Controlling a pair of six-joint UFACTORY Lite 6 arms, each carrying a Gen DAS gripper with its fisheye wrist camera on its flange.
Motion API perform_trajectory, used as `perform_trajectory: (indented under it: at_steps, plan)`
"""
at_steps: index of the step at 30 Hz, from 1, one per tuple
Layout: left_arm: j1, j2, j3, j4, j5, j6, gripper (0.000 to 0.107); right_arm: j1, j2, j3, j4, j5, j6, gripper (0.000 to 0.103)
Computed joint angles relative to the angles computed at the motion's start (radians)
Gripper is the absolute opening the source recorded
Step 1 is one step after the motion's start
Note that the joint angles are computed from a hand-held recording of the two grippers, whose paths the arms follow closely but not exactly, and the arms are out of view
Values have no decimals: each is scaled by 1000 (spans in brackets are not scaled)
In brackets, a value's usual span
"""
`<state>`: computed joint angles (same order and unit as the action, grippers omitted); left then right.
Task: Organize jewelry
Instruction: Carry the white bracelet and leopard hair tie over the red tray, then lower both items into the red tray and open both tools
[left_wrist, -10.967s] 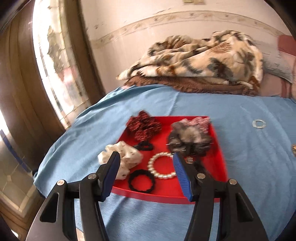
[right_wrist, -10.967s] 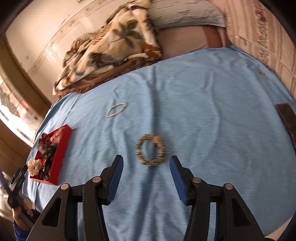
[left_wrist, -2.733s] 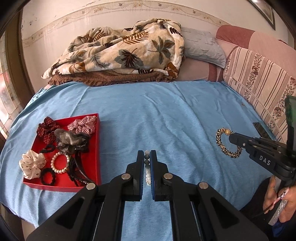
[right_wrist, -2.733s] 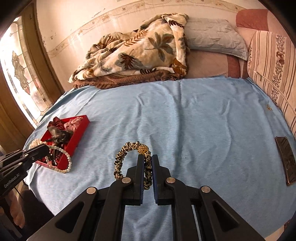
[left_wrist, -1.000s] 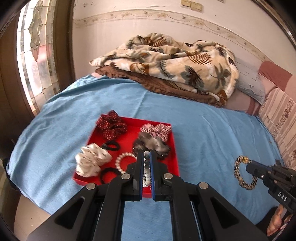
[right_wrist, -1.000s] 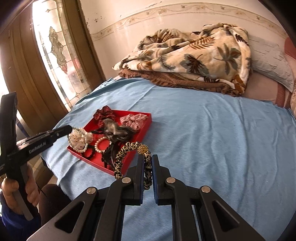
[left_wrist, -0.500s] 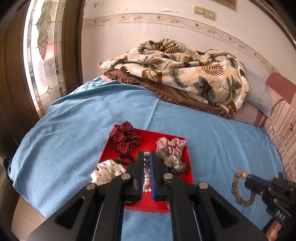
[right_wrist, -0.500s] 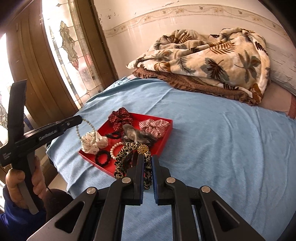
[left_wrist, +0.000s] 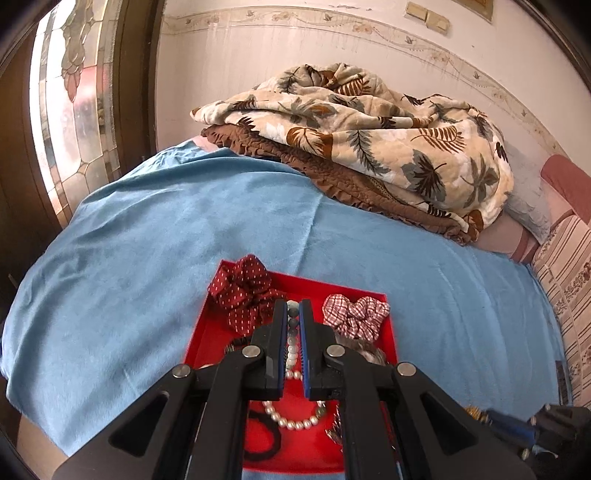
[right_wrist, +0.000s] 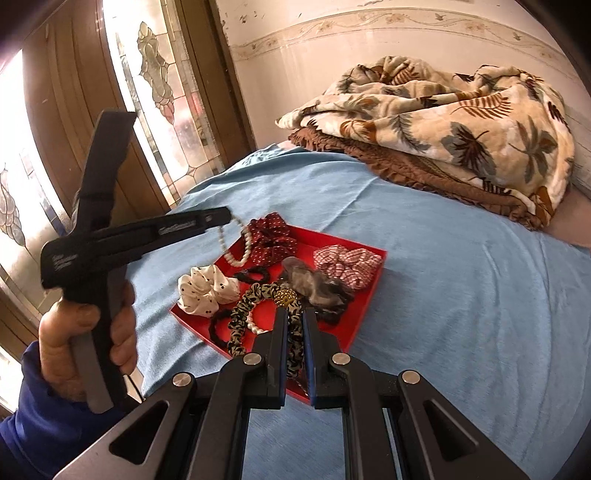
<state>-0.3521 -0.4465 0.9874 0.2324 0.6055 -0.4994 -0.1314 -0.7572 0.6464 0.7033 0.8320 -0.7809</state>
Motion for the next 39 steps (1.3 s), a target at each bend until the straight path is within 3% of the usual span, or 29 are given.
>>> perform_trajectory:
  at_steps: [7, 14, 24, 39]
  plan:
    - [-11, 110, 49, 102, -53, -20, 6, 166, 56, -23, -48, -139, 104, 9]
    - [-15, 189, 69, 186, -115, -7, 6, 222, 122, -25, -25, -209, 112, 9]
    - [87, 284, 92, -181, -190, 365, 6, 248, 220, -33, 53, -290, 76, 9]
    - [92, 396, 127, -247, -213, 466, 6, 283, 305, -90, 224, -348, -74, 9]
